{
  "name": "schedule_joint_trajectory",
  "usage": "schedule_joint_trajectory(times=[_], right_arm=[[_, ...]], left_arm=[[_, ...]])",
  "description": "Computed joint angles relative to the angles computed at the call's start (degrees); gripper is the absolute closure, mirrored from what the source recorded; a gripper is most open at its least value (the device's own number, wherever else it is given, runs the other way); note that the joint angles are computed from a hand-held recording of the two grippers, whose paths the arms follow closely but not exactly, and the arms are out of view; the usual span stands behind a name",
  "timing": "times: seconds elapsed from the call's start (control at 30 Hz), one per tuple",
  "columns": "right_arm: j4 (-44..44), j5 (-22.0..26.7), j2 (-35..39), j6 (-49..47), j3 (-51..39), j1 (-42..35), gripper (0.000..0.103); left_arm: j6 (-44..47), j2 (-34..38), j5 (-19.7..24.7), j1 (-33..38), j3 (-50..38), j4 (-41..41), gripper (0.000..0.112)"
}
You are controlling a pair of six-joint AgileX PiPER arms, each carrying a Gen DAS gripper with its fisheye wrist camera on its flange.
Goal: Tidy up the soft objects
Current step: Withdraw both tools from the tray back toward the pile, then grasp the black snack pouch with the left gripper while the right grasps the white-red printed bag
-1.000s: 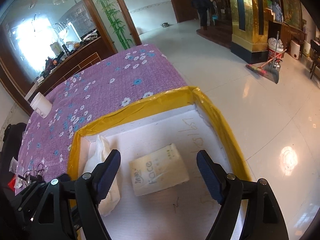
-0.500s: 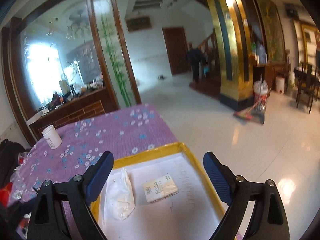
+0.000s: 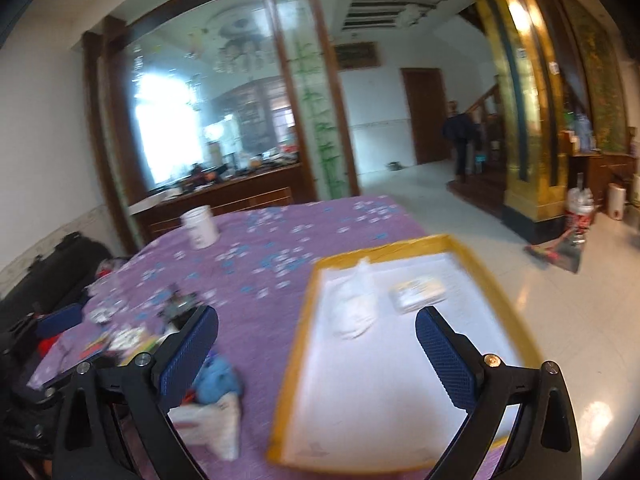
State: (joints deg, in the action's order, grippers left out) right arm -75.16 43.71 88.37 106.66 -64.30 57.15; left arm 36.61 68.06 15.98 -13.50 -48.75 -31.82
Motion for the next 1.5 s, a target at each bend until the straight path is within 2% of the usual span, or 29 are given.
schedule_joint_trajectory(times=[0.07,0.13,0.17,0.2,0.27,0.37,0.43,0.5,0.6,0.73,0.8,0.93,1.03,1.13,1.2,1.27,1.33,1.43,1.5], right_arm=[[-1.48,-4.67,1.31,-0.20,0.60,1.78,0.002],[-3.86,-4.84,4.02,0.96,-0.02,4.62,0.002],[-4.53,-4.99,5.05,1.39,-0.31,5.54,0.002],[-5.57,-7.44,6.31,1.85,-0.57,5.88,0.002],[-2.80,-10.96,9.38,-1.74,-2.75,5.74,0.002],[1.52,-11.80,14.04,-7.99,-6.59,6.26,0.003],[0.82,-9.13,15.53,-10.36,-8.20,8.06,0.007],[0.73,-9.37,16.39,-11.13,-8.61,8.33,0.007],[0.79,-12.01,15.71,-10.08,-7.57,6.87,0.007],[1.39,-13.33,14.89,-9.41,-6.94,5.67,0.007],[0.99,-14.05,14.13,-9.36,-6.14,5.44,0.007],[-0.74,-13.93,13.82,-7.95,-5.57,5.66,0.007],[-2.30,-13.81,12.92,-5.88,-4.34,5.91,0.007],[-2.64,-14.51,12.46,-5.53,-3.87,5.76,0.007],[-2.50,-15.42,12.28,-5.82,-3.64,5.49,0.007],[0.59,-16.33,12.48,-9.16,-4.32,5.11,0.007],[5.27,-17.75,13.04,-14.21,-5.67,4.28,0.007],[17.74,-19.65,14.66,-27.02,-9.24,2.05,0.007],[27.62,-18.80,16.23,-37.66,-13.37,0.41,0.007]], left_arm=[[9.87,-2.05,2.72,5.39,2.86,-9.55,0.010],[18.71,-3.31,6.67,11.74,4.99,-16.89,0.010],[21.65,-3.81,7.48,14.96,6.22,-18.64,0.010],[23.99,-4.42,8.39,17.59,7.13,-20.02,0.010],[31.01,-4.24,12.68,25.81,8.10,-24.30,0.010],[36.53,-3.00,16.02,34.74,8.61,-27.43,0.010],[37.57,-1.16,16.38,37.96,8.03,-27.15,0.010],[37.27,1.37,16.57,40.20,6.83,-25.67,0.010],[33.62,6.37,19.64,42.58,3.65,-22.07,0.010],[27.64,12.10,29.15,43.80,-0.46,-19.27,0.010],[22.85,13.33,32.25,42.22,-1.64,-17.32,0.010],[11.76,15.15,31.61,39.00,-2.78,-16.89,0.010],[0.83,18.15,28.13,34.97,-5.60,-11.96,0.010],[-2.21,22.24,26.00,32.53,-8.35,-10.34,0.010],[-0.70,22.06,22.26,31.05,-7.62,-10.32,0.020],[0.01,20.84,20.19,30.56,-6.28,-8.68,0.059],[6.75,21.78,25.63,33.74,-6.82,-13.51,0.072],[10.95,20.07,26.79,36.23,-5.47,-13.81,0.072],[13.76,18.93,27.52,38.00,-4.48,-14.00,0.072]])
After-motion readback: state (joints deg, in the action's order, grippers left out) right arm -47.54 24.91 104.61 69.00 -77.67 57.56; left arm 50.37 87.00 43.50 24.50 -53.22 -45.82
